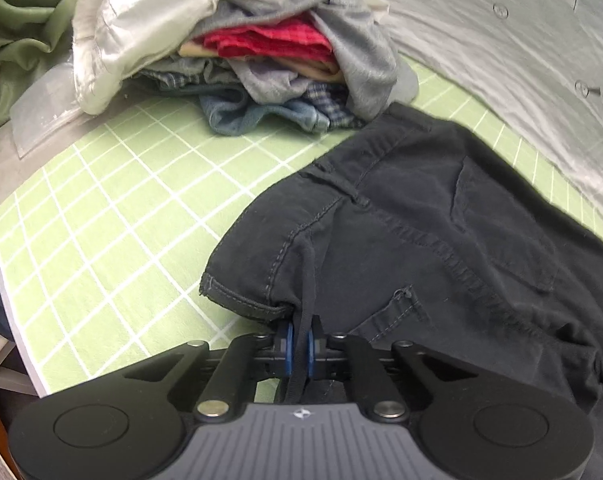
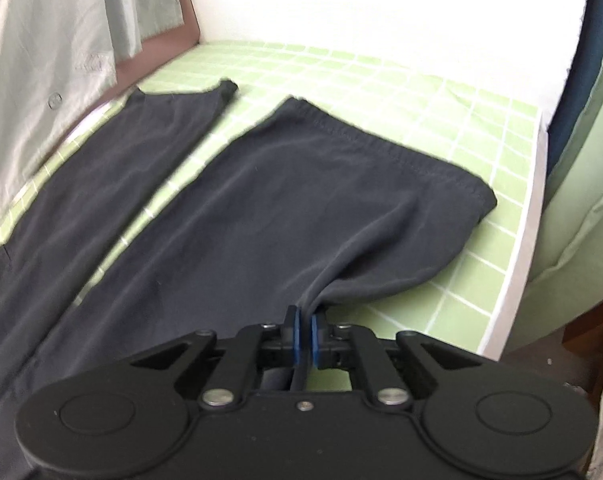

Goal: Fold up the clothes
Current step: 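Grasp the waistband with the left gripper while the right gripper grasps the leg hem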

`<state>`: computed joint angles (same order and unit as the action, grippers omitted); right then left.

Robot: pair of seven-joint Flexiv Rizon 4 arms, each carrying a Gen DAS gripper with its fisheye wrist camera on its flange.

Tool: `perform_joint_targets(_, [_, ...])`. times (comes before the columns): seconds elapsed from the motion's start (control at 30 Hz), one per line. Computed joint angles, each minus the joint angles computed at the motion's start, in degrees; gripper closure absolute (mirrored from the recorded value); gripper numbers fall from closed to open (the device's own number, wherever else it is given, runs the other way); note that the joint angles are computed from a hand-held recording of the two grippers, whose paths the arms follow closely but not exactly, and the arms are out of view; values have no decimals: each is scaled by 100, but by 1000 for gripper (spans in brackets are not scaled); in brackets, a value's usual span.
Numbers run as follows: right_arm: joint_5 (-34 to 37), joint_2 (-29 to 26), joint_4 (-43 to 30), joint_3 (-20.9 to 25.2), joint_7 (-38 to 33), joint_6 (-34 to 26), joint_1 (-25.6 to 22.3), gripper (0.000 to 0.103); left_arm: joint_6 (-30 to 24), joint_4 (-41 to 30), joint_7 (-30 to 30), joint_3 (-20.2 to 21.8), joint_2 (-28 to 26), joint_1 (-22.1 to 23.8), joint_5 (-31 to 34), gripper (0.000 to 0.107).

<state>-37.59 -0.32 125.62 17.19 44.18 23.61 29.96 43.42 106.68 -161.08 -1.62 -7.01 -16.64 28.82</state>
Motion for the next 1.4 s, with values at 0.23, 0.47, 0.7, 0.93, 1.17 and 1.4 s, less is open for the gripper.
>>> perform_joint_targets(0.23, [-907,153,1,-115,92,96,-173,98,-254,-444,-231,-48,8,-31,107,102])
perform_joint_targets(0.47, [-1835,-99,-286,-393,332,499,-477,99,-425,-1398,-531,-42,-388,-171,509,103])
perform_joint_targets(0.7, [-2697,-659,-963,-912,141,1048,-880,99,-712,-2783,-622,204,-1327,-420,701,104])
perform_joint_targets(0.93, [-3091,-2169,-2561,-1811,-1253,3021,-1620,97,-1111,-5185,216,500,-3209,-373,212,90])
perform_joint_targets(1.17, [-2468,-2663,-3011,-2230,-2418,2720,-1211,29,-990,-4628,109,1070,-3025,-724,80,18])
perform_joint_targets(1.4, [-1587,-1834,-1686,-1709,-1722,1591,-971,26,-692,-2801,-460,837,-2180,-645,-444,18])
